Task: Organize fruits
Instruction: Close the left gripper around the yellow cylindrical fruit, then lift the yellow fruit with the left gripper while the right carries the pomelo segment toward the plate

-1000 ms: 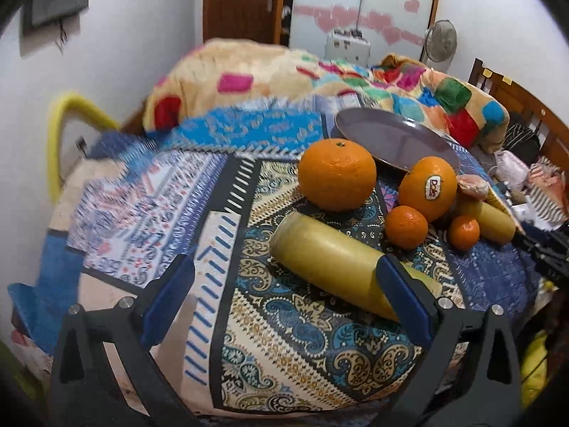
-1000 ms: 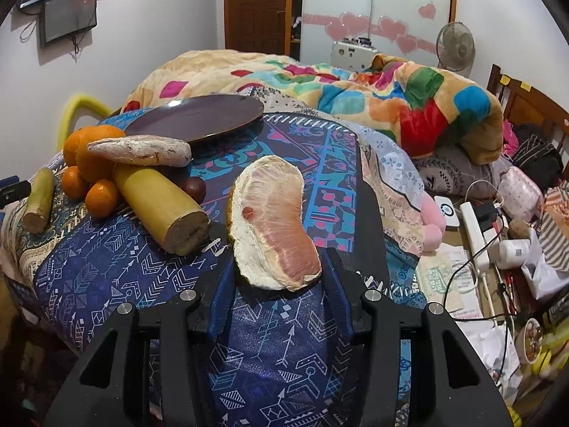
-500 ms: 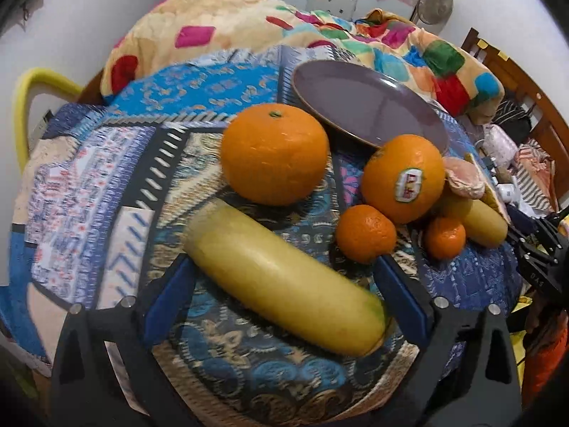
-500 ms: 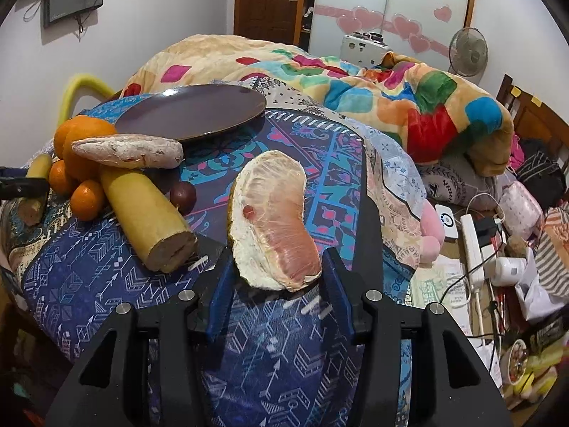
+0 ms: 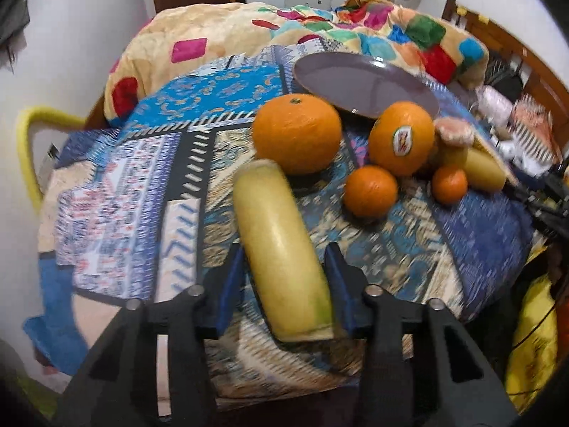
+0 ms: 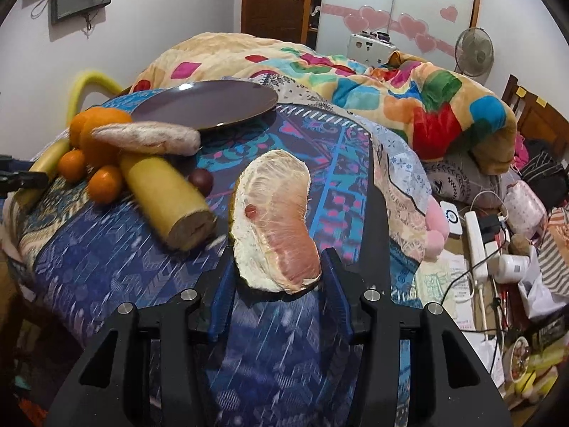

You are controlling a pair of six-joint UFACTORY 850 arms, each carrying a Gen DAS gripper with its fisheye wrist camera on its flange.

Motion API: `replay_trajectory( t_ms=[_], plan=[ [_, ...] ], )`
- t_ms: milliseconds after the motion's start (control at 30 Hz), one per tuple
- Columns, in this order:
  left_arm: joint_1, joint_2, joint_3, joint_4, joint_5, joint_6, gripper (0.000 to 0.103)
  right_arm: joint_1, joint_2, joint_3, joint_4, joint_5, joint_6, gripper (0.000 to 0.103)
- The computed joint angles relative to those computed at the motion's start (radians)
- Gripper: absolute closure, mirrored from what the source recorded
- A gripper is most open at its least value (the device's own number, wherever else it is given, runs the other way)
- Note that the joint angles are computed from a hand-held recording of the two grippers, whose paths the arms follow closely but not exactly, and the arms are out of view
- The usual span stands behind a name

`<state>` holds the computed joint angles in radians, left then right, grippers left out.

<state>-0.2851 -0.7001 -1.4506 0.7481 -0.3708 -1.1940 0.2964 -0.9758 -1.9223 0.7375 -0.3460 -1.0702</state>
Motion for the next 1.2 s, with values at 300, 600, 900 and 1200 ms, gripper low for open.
replay_trajectory(
  t_ms=[300,600,900,1200],
  plan=[
    [0.022,-0.034,-0.041,-0.130,-0.004,0.113,0.061,0.006,-0.018,-0.049,-0.043,-0.040,0.083,0.041],
    [0.040,-0.070,-0.090,-0.121,0.013,0.117,0.061,0.010,-0.135,-0.242,-0.185,-0.132,0.255,0.041],
    [0.046,-0.063,-0.076,-0.120,0.048,0.132,0.064,0.018,-0.123,-0.219,-0.166,-0.106,0.211,0.055],
    [0.035,-0.011,-0.026,0.076,0.058,-0.049,0.064,0.013,-0.070,-0.147,-0.052,-0.080,0.125,0.056]
  ],
)
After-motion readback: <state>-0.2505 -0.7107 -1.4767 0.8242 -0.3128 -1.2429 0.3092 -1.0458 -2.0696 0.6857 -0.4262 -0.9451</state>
